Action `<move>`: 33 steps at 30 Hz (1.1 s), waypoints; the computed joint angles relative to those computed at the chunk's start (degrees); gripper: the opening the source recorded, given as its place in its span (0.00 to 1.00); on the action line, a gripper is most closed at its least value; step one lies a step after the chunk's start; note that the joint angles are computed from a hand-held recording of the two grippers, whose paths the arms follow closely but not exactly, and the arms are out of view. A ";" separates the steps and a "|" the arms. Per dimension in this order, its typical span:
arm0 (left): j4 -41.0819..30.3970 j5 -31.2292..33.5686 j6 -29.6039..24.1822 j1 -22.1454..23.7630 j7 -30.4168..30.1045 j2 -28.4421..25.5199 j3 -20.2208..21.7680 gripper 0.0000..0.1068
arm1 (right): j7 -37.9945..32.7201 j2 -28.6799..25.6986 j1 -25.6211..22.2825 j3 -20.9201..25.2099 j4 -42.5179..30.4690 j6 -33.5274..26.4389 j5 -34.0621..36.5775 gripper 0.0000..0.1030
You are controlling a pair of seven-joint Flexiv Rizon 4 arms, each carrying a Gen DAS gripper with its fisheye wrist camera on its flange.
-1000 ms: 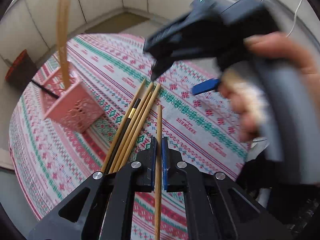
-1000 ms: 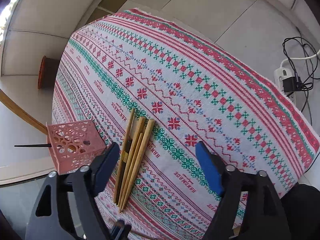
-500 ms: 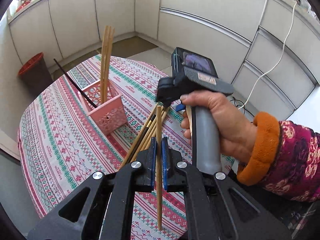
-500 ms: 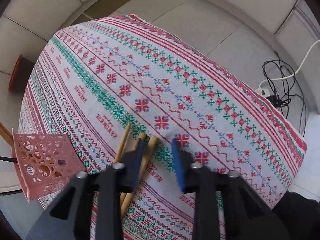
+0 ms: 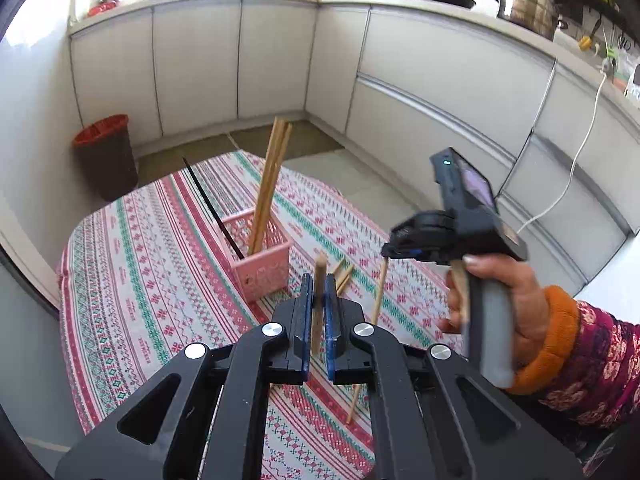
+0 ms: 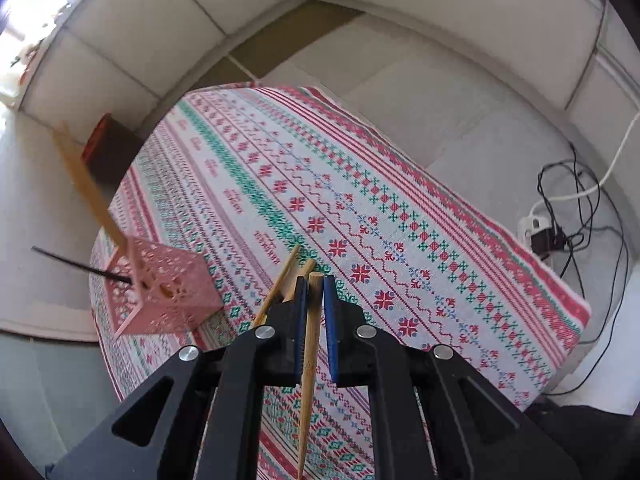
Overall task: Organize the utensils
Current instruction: 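Lift the chopstick with the right tool toward the pink holder, then lower the chopstick into the pink holder and open the right tool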
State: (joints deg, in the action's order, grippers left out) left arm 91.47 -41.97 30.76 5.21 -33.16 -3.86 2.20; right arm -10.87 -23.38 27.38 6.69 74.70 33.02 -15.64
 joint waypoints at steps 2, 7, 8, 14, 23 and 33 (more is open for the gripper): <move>0.13 -1.40 0.83 -0.05 -0.39 0.48 0.02 0.04 | -0.32 2.44 1.22 -0.50 2.06 1.59 -4.15 0.08; 0.45 -3.93 3.85 -0.26 -1.73 1.45 0.32 0.04 | -2.86 7.10 2.31 0.29 4.99 4.81 -10.80 0.08; 0.40 -4.25 4.28 -0.22 -2.12 1.58 0.42 0.04 | -3.56 7.88 2.46 0.40 5.19 5.21 -12.10 0.08; 0.07 -5.88 7.52 -0.09 -3.91 2.06 0.81 0.04 | -4.61 11.40 2.41 0.97 4.47 8.17 -17.01 0.08; -6.65 -6.51 16.80 -0.68 -10.41 -1.18 -1.25 0.04 | -5.89 7.51 2.39 -1.74 -7.44 15.72 -20.57 0.08; -17.25 0.91 23.19 -0.92 -18.57 -10.46 -4.73 0.04 | -11.35 -1.51 2.13 -4.77 -18.29 20.26 -15.46 0.08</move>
State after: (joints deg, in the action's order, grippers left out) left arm 74.22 -41.06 53.95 4.28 -51.73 -14.32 -2.53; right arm -22.22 -24.88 29.51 1.92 56.42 53.27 -31.10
